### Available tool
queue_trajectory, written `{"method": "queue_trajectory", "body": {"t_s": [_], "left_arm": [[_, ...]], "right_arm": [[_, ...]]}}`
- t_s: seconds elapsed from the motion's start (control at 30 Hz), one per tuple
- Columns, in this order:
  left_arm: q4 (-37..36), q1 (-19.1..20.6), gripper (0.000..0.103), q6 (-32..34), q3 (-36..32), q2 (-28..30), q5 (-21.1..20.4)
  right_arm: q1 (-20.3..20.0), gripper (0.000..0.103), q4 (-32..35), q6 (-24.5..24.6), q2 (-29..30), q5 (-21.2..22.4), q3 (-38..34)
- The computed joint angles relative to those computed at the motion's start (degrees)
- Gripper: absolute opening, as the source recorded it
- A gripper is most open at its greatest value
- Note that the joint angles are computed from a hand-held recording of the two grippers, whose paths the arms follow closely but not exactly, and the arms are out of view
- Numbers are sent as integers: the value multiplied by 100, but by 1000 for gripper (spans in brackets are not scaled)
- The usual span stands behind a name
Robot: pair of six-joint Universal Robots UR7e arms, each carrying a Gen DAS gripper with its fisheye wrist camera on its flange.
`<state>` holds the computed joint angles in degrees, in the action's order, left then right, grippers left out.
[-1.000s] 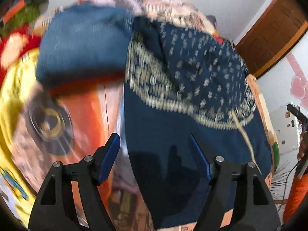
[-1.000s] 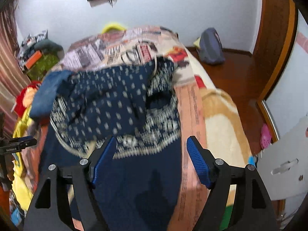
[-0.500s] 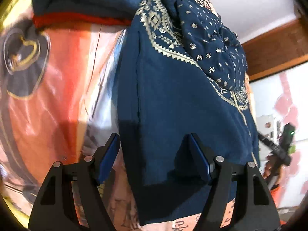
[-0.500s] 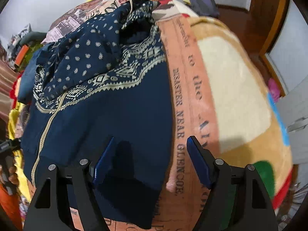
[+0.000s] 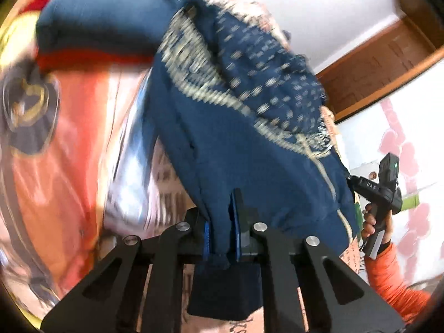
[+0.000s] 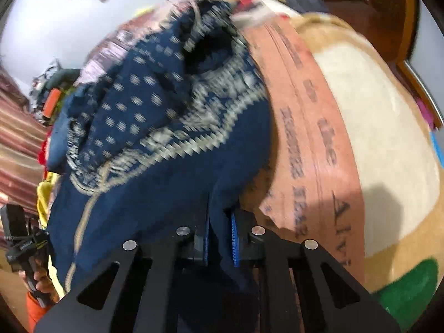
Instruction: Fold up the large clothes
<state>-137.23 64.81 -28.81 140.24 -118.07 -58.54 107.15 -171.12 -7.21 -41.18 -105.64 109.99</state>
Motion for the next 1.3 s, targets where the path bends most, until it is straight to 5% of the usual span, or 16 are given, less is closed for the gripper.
{"method": "queue_trajectory", "body": {"t_s": [0.13, 0.43, 0.67, 0.9, 1.1, 1.2, 1.3], "left_arm": [[-209, -329, 10, 257, -200, 152, 336], [-1439, -245, 9, 1218, -1419, 1198, 684], [-2201, 477, 9, 1929, -2913, 2779, 1482], [-1605, 1560, 9, 1784, -4077, 3951, 1244], [-1608, 1492, 13, 2485, -4000, 4252, 1853], [-1230, 1267, 21, 2696, -3945, 4230, 2327], [-1234, 1029, 48, 2733, -3751, 4079, 2589]], "right_arm": [[193, 10, -226, -407, -65, 110, -82], [489, 9, -36, -550, 258, 314, -1355], [503, 9, 591, -684, 1130, 208, -3134], [166, 9, 1761, -214, 2203, 52, -4725], [-141, 10, 2407, 334, 2388, 368, -4975], [-83, 12, 2466, 265, 2171, 300, -4785], [108, 16, 2123, -56, 2004, -214, -4490]]}}
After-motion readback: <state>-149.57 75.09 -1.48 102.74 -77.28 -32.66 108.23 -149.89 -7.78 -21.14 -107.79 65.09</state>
